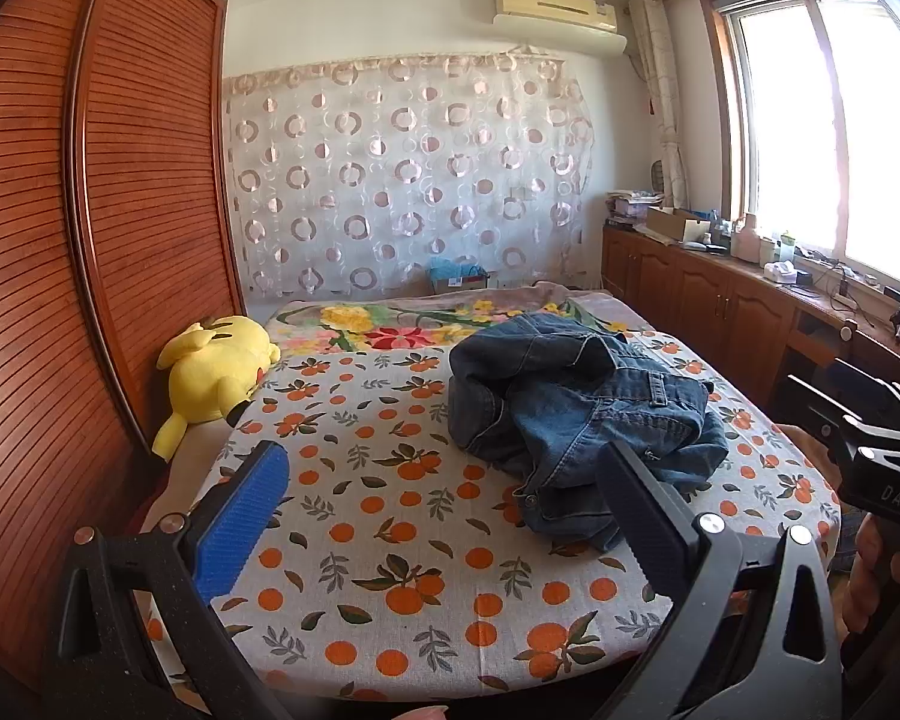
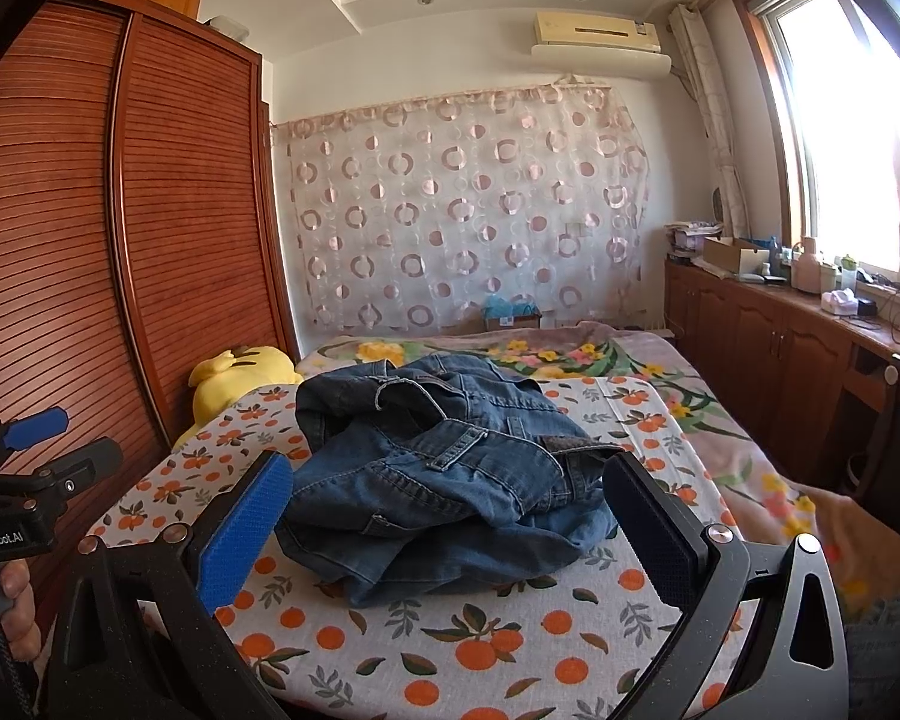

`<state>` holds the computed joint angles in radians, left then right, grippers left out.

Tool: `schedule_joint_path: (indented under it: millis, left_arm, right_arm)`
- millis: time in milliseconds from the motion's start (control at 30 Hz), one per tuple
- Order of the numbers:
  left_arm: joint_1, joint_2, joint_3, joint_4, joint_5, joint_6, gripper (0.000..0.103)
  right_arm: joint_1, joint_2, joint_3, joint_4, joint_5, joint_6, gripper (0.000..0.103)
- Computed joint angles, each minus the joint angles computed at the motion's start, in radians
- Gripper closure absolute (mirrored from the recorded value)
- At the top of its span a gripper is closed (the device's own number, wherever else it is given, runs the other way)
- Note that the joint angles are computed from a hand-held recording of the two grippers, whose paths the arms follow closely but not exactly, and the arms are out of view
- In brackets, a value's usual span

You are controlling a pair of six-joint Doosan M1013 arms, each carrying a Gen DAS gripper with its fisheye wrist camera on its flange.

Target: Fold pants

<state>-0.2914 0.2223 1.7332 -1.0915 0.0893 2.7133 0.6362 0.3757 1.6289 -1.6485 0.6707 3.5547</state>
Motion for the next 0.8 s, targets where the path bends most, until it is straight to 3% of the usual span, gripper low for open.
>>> schedule_joint_path:
  millis: [800]
  left_arm:
    - [-0.003,-0.002,0.003,-0.03,-0.007,0.034,0.0]
  right_arm:
    - [0.001,-0.002,0.002,-0.01,0.005,0.007,0.0]
